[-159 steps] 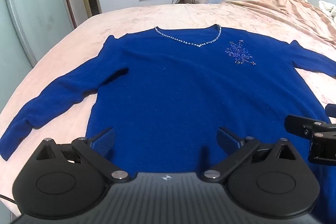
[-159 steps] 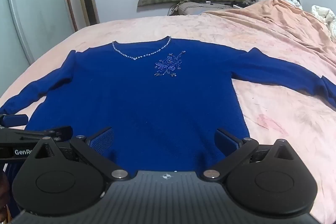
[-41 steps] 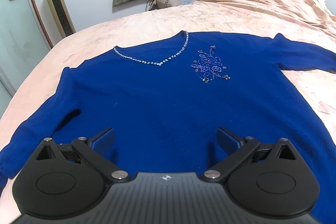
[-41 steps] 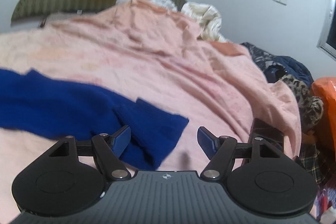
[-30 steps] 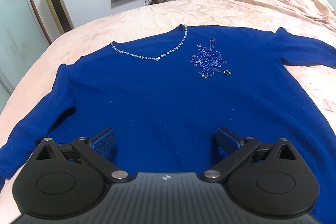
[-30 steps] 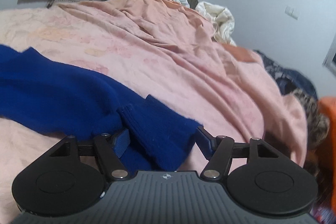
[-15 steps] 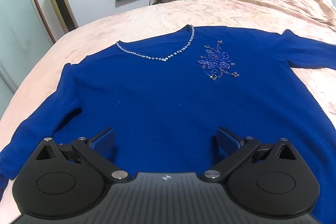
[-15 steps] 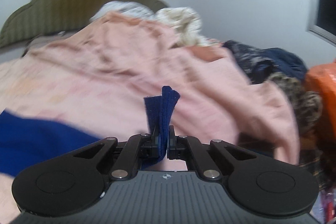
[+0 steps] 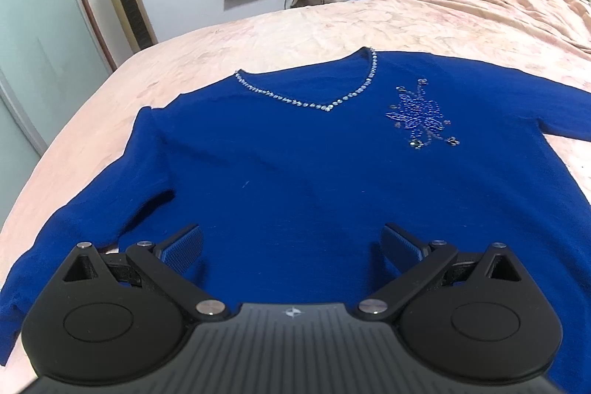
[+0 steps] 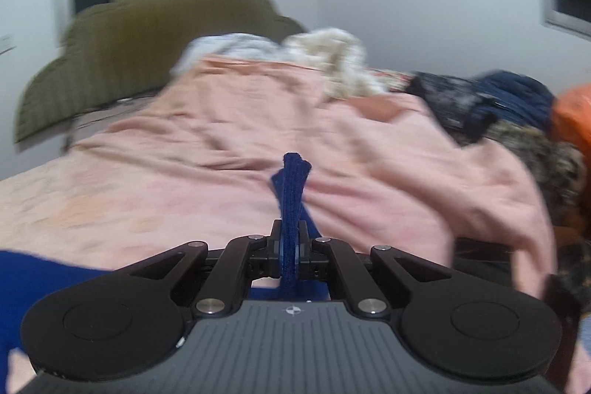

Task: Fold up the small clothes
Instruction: 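Grasp the sweater's sleeve cuff with the right gripper, then carry the held sleeve across the sweater body with the right gripper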

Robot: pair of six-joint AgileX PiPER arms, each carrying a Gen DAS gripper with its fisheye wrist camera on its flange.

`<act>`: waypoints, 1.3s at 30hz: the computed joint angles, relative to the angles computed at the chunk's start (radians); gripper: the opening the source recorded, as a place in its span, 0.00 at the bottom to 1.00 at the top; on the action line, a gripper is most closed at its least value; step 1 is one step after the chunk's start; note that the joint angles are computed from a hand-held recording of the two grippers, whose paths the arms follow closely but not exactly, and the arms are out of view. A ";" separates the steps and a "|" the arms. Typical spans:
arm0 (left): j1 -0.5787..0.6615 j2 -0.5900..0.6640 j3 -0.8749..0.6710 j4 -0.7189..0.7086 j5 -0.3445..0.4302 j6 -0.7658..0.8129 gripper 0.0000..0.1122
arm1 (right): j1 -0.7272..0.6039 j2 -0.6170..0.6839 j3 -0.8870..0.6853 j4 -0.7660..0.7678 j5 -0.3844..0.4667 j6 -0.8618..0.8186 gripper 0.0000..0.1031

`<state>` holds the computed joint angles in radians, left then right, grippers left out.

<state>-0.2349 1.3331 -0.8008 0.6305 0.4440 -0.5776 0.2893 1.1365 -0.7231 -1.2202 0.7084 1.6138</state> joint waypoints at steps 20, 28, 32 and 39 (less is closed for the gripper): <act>0.199 -0.004 0.032 -0.166 -0.071 0.175 0.92 | 0.421 0.575 -0.581 0.094 -0.064 -0.094 0.05; 0.246 -0.004 0.041 -0.247 -0.084 0.270 0.92 | 0.456 0.705 -0.772 0.186 -0.053 -0.195 0.05; 0.270 -0.012 0.044 -0.293 -0.086 0.327 0.92 | 0.469 0.772 -0.884 0.234 -0.045 -0.249 0.05; 0.337 -0.038 0.055 -0.413 -0.093 0.469 0.92 | 0.508 0.947 -1.173 0.354 0.003 -0.426 0.05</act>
